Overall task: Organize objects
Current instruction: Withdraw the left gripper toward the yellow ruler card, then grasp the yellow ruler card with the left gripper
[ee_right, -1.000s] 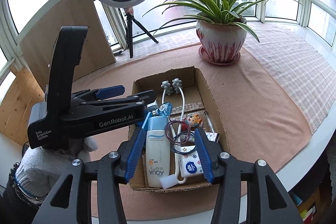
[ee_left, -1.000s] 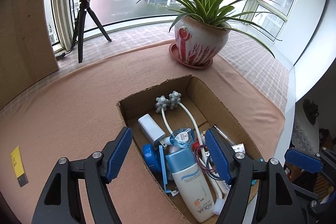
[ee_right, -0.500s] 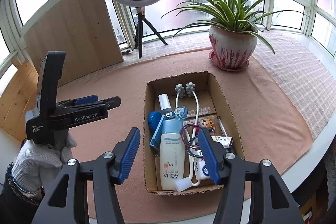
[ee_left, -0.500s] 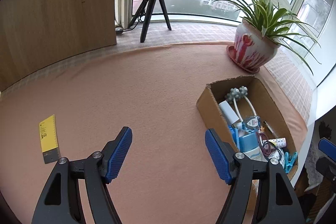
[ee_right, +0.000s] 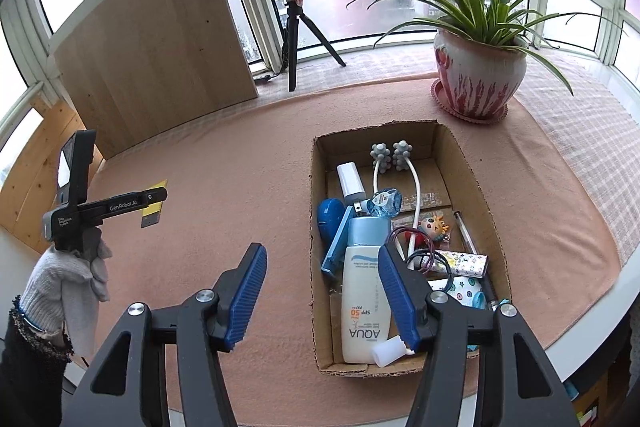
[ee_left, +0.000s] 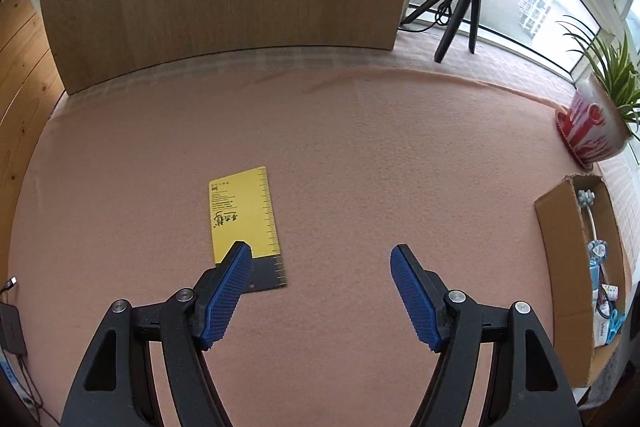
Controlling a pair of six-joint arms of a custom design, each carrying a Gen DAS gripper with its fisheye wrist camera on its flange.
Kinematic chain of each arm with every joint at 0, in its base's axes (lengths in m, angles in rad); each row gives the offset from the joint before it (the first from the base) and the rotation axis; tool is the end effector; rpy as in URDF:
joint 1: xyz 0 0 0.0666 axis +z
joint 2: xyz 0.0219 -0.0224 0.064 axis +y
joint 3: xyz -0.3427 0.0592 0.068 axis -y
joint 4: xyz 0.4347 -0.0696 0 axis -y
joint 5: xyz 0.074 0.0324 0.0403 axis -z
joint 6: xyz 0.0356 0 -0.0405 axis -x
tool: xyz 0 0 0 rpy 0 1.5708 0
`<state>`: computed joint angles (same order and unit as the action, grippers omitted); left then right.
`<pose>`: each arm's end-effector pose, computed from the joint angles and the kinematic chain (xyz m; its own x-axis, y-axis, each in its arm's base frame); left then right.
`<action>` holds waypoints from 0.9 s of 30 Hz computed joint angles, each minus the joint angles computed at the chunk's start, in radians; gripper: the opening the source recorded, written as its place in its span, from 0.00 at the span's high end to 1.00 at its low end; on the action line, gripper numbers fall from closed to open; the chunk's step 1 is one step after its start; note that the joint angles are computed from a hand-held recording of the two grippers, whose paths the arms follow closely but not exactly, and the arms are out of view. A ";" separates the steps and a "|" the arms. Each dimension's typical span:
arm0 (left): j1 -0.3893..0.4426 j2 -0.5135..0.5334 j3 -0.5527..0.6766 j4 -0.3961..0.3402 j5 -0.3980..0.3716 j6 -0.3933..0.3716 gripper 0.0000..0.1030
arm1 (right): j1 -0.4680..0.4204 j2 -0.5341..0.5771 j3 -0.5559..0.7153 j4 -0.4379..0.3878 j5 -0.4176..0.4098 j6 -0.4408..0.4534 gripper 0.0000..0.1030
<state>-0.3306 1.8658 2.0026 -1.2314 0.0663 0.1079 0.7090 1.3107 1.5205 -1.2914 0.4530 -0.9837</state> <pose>0.6302 -0.2192 0.4006 -0.8737 0.1862 -0.4494 0.2600 0.9595 -0.1079 0.3704 0.2967 0.4761 -0.7286 0.3613 -0.5819 0.3200 0.9307 0.1772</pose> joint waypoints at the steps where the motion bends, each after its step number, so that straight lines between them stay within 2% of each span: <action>1: 0.011 0.014 0.014 -0.009 -0.002 0.003 0.27 | -0.001 0.003 0.000 0.001 -0.005 0.000 0.47; 8: 0.045 0.128 0.139 -0.085 -0.015 0.019 0.28 | -0.006 0.017 0.002 0.005 -0.034 -0.002 0.48; 15: 0.044 0.244 0.268 -0.154 -0.071 0.024 0.29 | -0.017 0.004 -0.016 0.014 -0.049 -0.016 0.47; 19: 0.040 0.239 0.248 -0.136 -0.086 0.019 0.34 | -0.020 -0.010 -0.030 0.011 -0.048 -0.029 0.47; 22: 0.040 0.228 0.233 -0.120 -0.086 0.022 0.47 | -0.025 -0.018 -0.040 0.010 -0.051 -0.035 0.47; 27: 0.029 0.171 0.151 -0.080 -0.076 0.023 0.48 | -0.030 -0.022 -0.046 0.010 -0.060 -0.037 0.47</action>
<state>-0.3019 2.0367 2.1532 -1.3110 -0.0099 0.1307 0.6793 1.2890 1.4747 -1.2815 0.3927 -1.0209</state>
